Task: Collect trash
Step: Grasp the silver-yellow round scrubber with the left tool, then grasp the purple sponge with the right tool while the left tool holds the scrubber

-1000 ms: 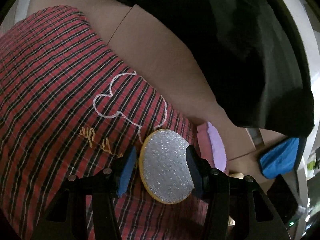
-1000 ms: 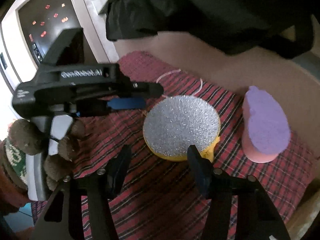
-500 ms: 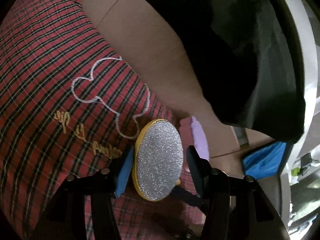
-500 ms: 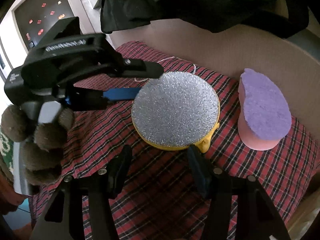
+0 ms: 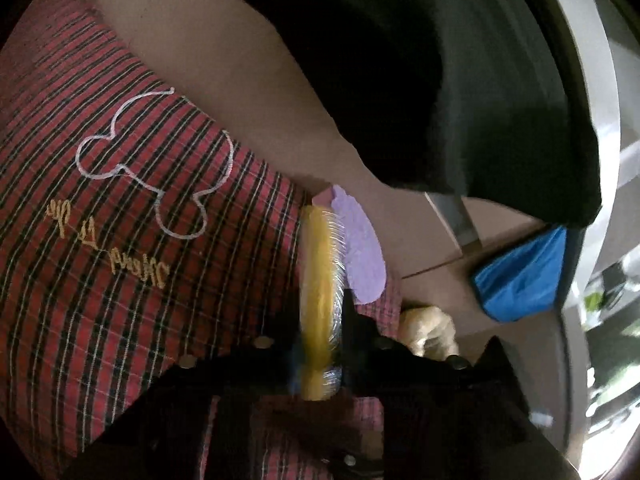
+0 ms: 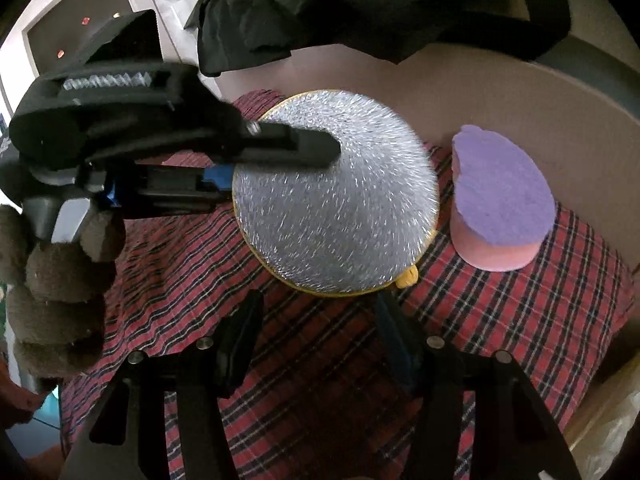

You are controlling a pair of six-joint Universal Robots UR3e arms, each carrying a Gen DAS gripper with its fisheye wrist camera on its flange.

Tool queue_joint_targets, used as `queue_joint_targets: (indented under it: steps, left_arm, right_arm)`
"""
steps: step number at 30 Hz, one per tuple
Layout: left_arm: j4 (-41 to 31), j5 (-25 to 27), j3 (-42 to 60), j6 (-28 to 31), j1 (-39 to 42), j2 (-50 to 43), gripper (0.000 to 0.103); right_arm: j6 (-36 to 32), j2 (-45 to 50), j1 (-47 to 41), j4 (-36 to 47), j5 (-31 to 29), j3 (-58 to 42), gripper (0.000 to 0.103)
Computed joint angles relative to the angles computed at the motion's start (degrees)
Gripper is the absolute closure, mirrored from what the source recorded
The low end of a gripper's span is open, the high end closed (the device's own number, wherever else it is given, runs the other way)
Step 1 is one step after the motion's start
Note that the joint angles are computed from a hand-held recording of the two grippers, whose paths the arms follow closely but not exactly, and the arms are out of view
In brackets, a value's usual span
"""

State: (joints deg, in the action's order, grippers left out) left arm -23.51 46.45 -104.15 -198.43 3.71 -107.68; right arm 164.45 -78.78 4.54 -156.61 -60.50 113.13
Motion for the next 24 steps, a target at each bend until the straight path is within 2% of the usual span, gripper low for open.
queue_joint_targets:
  steps: [4,8,10,13,16,19,24]
  left_arm:
    - [1.82,5.20,-0.84,0.19,-1.54,1.75,0.089]
    - [6.13,14.30,-7.65,1.91,-1.42,9.36,0.089]
    - [8.09,20.99,-10.86,2.35,-2.85,13.43,0.089]
    - [11.28,26.33,-15.20,3.08,-4.42,17.53,0.089]
    - [12.04,25.63,-19.41,5.50,-2.93,21.28,0.089]
    - [12.54,26.44,-20.98,5.96,-3.65,22.22,0.089]
    - [11.72,24.51,-23.19,7.22,-1.10,24.39,0.089]
  right_arm:
    - [-1.44,-7.04,-3.12,-1.58,-0.04,6.74,0.047]
    - [-1.91,-14.03,-6.01,-8.34,-3.50,12.53,0.038]
    - [-1.27,-14.19,-7.09,-9.94,-6.56,11.90,0.037]
    - [2.15,-10.48,-8.19,-7.94,-8.64,6.89,0.037]
    - [5.90,-6.06,-9.22,-6.31,-8.06,2.43,0.037]
    - [9.55,0.34,-7.18,-7.18,-12.93,-2.96,0.037]
    - [8.12,4.00,-5.28,-9.20,-14.36,-4.44,0.036]
